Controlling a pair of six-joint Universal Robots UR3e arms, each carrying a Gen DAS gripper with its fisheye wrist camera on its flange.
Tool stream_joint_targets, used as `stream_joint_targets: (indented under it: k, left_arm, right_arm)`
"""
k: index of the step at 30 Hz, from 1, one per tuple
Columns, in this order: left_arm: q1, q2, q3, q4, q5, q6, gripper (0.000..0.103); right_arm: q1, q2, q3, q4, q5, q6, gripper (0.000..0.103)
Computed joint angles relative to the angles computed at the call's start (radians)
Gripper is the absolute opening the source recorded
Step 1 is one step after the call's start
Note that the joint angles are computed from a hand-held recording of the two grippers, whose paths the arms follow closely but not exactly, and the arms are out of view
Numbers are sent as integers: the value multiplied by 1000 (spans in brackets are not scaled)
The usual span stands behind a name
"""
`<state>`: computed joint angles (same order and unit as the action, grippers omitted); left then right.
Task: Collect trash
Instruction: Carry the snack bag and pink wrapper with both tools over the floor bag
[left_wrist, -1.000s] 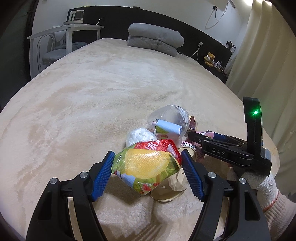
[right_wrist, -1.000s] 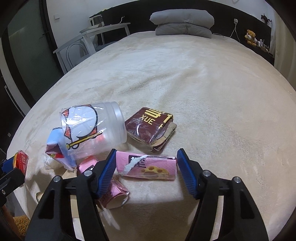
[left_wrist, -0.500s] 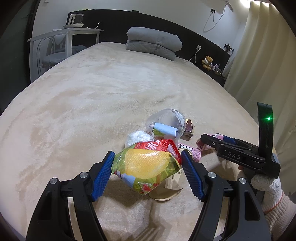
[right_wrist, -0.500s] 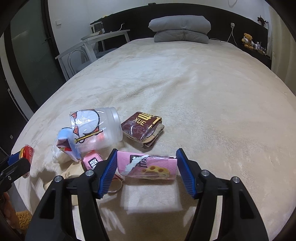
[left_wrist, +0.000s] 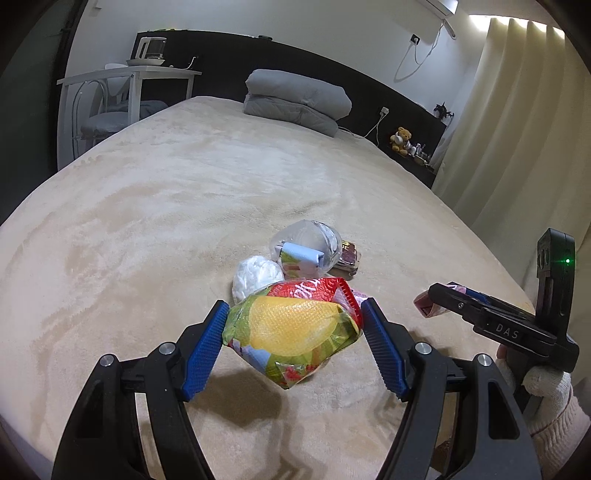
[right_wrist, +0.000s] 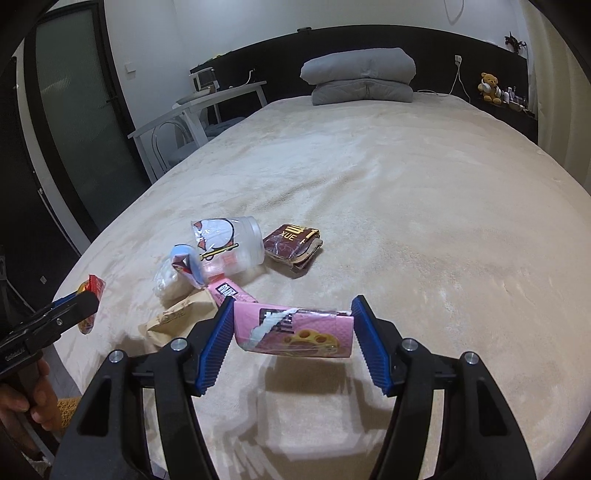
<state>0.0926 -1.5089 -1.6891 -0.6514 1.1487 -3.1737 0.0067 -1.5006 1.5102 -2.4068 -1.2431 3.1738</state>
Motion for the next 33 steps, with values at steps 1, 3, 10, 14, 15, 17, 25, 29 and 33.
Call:
stream_joint_targets:
  k: [1,3,10,14,15,17,25,29,33]
  left_arm:
    - [-1,14,-14,3,-5,0,71]
    - [-3,41,-34,0,-14,0,71]
    - [4,144,-134,-7,-30,13,71]
    - [5,220,-214,-4,-37,22,71]
    - [7,243,-234,-9,-40,25,71]
    - [11,293,-277,-18,-49,33,71]
    - [38,474,-396,-72,-103,53,71]
    - [13,516,-422,-83,-91,46,71]
    - [-2,555,-442,-100,-89,43,71]
  right_arm:
    - [-8,-29,30,-5,12,1,63]
    - [-25,-89,94,-19,40,7,63]
    - [-76,-285,268,5,88,-18,63]
    - [-116,-415,369,31,129,-34,63]
    - [-126,-444,386,43,139,-41,63]
    - [-145,-508,426,68,160,-49,63]
    - [-241,-759,529,236,254,-110,63]
    - [-323,-888,547,382,331,-161,63]
    - [-420,-1013,538,567,406,-250,63]
